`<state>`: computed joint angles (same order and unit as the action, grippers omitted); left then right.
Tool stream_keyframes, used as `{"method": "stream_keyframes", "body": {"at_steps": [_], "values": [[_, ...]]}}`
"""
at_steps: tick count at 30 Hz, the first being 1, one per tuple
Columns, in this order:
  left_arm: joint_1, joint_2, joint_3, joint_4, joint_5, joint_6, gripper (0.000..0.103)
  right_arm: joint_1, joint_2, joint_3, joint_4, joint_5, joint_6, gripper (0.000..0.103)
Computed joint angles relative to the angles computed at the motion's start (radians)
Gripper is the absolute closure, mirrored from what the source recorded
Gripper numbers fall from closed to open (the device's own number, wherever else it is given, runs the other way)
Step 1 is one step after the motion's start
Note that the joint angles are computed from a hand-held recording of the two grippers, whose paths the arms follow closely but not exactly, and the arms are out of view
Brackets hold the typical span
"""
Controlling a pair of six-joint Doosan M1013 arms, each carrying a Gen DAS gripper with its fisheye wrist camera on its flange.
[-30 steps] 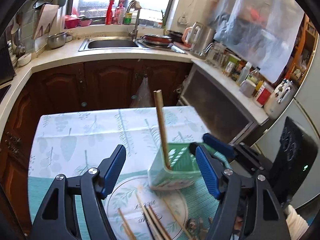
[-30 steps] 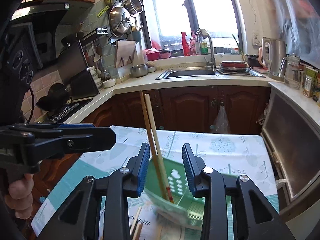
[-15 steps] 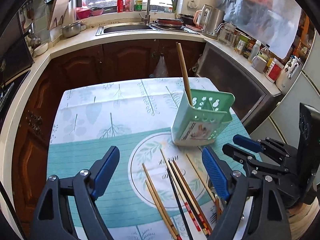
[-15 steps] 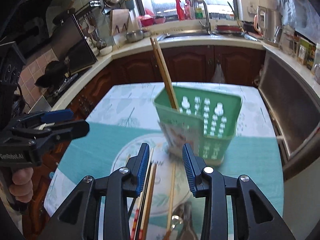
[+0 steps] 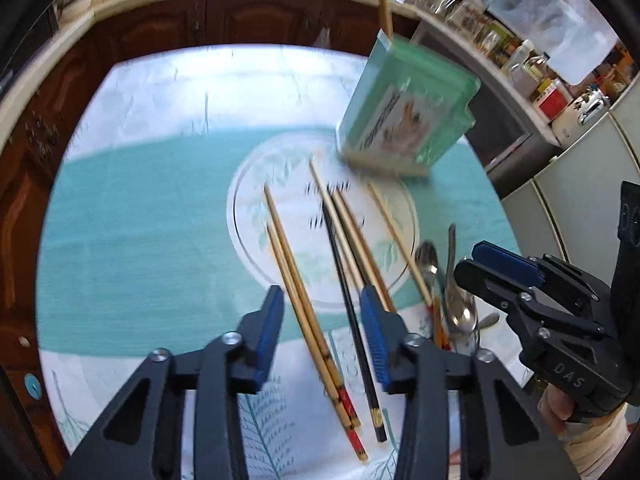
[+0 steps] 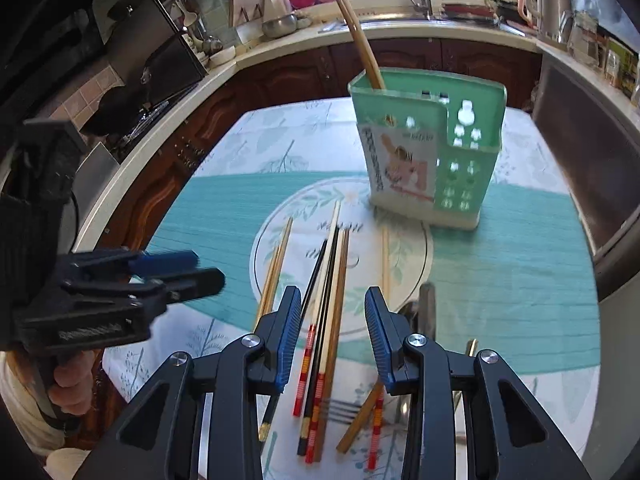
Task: Organize utensils
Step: 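Grasp a wooden chopstick with the left tool while the right tool grasps another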
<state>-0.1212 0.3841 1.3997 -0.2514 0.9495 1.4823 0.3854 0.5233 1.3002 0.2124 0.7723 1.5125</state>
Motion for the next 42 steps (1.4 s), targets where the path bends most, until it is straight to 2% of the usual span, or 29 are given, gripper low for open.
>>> {"method": "stream_keyframes", "body": {"at_steps": [1,3,9,18,25,31,39,42], "values": [[0.002,0.007,0.003,-0.012,0.017,-0.006,0.072,0.001,0.002,0.005,0.004,0.007,0.005,0.068],[0.008,0.024,0.005,-0.034,0.055,-0.025,0.083,-0.001,0.007,0.015,0.014,0.026,0.020,0.070],[0.014,0.047,0.010,-0.076,0.095,-0.046,0.088,-0.001,0.018,0.032,0.052,0.059,0.031,0.072],[-0.002,0.067,-0.017,-0.027,0.117,-0.057,0.088,-0.004,0.007,0.074,0.094,0.033,0.000,0.072],[-0.005,0.078,-0.019,-0.018,0.131,-0.061,0.090,-0.008,0.029,0.021,0.100,0.061,0.010,0.072],[-0.017,0.077,-0.019,0.032,0.129,-0.083,0.090,-0.011,0.019,0.037,0.119,0.049,0.000,0.072],[-0.025,0.078,-0.023,0.084,0.157,-0.086,0.092,-0.011,0.018,0.041,0.127,0.054,-0.008,0.072],[-0.036,0.090,-0.047,0.119,0.189,-0.099,0.092,-0.009,0.020,0.037,0.109,0.059,0.000,0.072]]}}
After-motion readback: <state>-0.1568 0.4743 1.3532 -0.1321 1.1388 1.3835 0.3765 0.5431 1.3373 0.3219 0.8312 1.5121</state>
